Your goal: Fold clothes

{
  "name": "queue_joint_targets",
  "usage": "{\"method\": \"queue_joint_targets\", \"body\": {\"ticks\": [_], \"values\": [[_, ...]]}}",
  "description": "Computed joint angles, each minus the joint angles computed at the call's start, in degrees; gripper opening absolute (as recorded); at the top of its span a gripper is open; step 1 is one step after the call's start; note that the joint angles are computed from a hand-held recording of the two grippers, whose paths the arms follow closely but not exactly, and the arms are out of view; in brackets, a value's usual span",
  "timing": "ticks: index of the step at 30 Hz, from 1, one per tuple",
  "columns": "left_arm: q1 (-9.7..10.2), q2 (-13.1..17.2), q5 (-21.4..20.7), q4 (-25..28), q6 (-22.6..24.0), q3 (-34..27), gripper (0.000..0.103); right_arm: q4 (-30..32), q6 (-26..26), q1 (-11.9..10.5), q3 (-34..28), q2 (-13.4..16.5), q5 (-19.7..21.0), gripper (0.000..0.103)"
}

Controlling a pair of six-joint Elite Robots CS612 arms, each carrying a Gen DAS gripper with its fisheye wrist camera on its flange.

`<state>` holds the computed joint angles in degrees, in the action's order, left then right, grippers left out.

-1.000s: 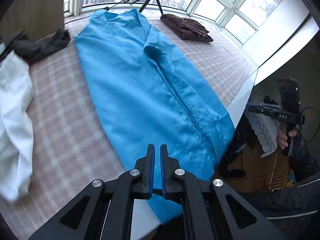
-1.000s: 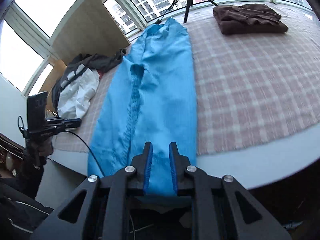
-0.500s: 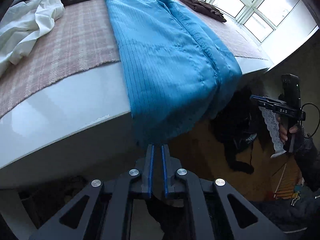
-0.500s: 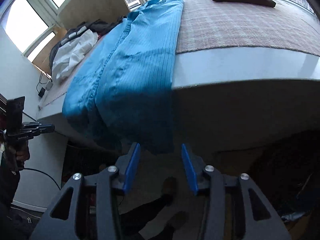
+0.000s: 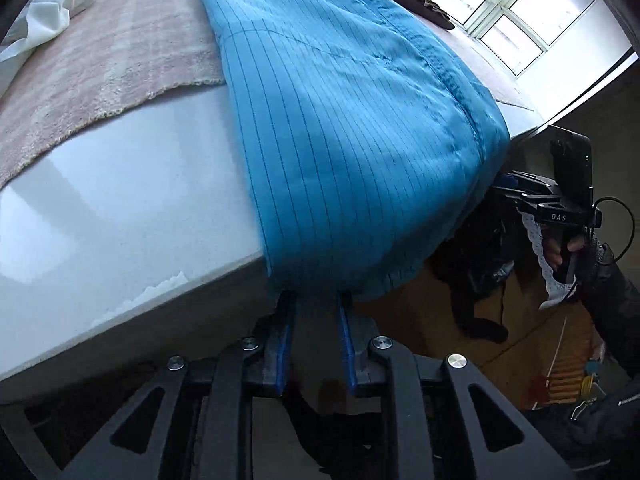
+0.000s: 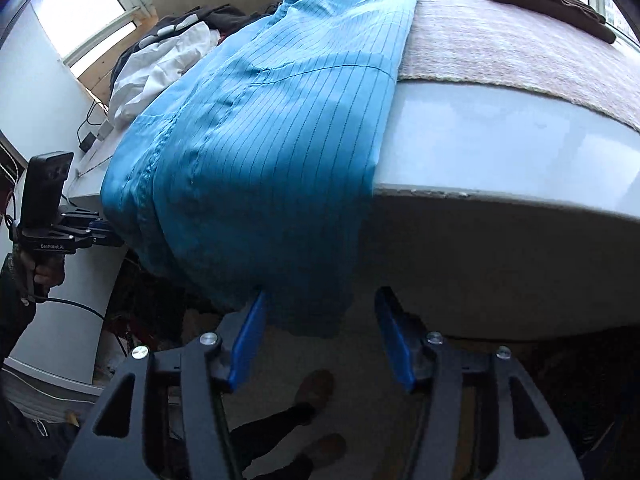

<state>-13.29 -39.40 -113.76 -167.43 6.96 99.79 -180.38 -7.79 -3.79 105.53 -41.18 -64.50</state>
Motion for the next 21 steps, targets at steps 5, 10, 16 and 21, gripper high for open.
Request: {"method": "queue_joint_targets", "body": {"ticks": [5, 10, 16, 21], "values": [[-0.42, 0.16, -0.46, 0.93, 1.96, -0.68, 0.020, 3.19, -3.60, 0.10, -1.73, 0.56, 1.64, 0.055], [-0.42, 0.29, -1.60, 1.84, 2.85, -1.23, 0.020, 7.12, -5.61, -0.38, -3.13, 1.02, 5.10, 0.055], [-0.39, 0.30, -2.65, 1.86, 4.37, -1.22, 0.000, 12.27, -7.80, -0.77, -4.02, 0.92, 9.39, 0.038], [-0.56, -0.36, -3.14, 1.31, 5.06, -0.56, 0.000, 16.91, -10.56, -1.02, -3.94, -0.12, 11.46, 0.010]]}}
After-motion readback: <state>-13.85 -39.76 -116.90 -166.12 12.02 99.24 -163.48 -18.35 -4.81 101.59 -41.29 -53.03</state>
